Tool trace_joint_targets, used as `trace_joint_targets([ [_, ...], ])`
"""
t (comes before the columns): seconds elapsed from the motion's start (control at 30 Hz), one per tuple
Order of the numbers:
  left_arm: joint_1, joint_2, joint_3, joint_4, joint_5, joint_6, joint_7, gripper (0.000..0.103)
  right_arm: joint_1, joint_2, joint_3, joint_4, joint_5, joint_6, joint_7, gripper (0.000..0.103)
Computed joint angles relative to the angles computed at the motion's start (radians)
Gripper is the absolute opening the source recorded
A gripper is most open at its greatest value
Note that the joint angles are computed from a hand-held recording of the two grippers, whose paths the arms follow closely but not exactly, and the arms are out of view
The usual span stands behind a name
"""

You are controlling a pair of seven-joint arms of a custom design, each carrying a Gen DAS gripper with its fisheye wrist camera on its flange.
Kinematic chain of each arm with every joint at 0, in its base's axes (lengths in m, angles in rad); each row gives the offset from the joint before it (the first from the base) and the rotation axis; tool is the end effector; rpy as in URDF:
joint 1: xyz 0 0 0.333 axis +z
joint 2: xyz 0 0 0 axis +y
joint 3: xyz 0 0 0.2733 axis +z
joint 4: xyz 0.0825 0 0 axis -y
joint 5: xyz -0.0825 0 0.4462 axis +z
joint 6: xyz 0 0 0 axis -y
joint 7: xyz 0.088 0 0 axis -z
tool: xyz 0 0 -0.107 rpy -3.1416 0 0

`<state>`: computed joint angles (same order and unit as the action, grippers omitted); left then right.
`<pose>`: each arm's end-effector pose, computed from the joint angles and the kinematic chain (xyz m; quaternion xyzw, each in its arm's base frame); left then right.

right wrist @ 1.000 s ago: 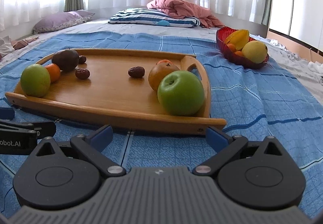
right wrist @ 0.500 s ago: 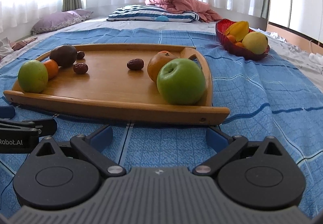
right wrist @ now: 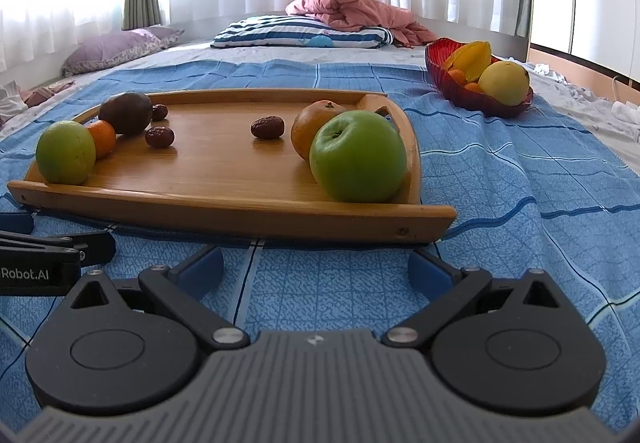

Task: Organize fruits

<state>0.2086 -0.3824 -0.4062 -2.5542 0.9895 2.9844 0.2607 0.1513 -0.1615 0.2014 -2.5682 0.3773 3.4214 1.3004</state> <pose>0.4926 -0.1514 0.3736 -0.6825 0.5886 -0.2913 0.3207 0.5114 0.1427 0.3528 -0.6845 0.5490 -0.3040 0.3709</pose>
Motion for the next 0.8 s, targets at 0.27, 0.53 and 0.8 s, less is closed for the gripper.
trace_joint_targets([
  [0.27,0.016,-0.005,-0.011,-0.004,0.029,0.01,-0.034,0.103,0.005,0.003,-0.005,-0.003,-0.006,0.013,0.003,0.103],
  [0.53,0.028,-0.007,-0.022,-0.002,0.065,0.017,-0.076,0.103,0.014,0.006,-0.002,-0.002,0.033,0.021,-0.03,0.103],
  [0.8,0.017,-0.009,-0.011,-0.005,0.077,0.016,-0.086,0.103,0.02,0.007,-0.005,-0.001,0.045,0.023,-0.042,0.103],
])
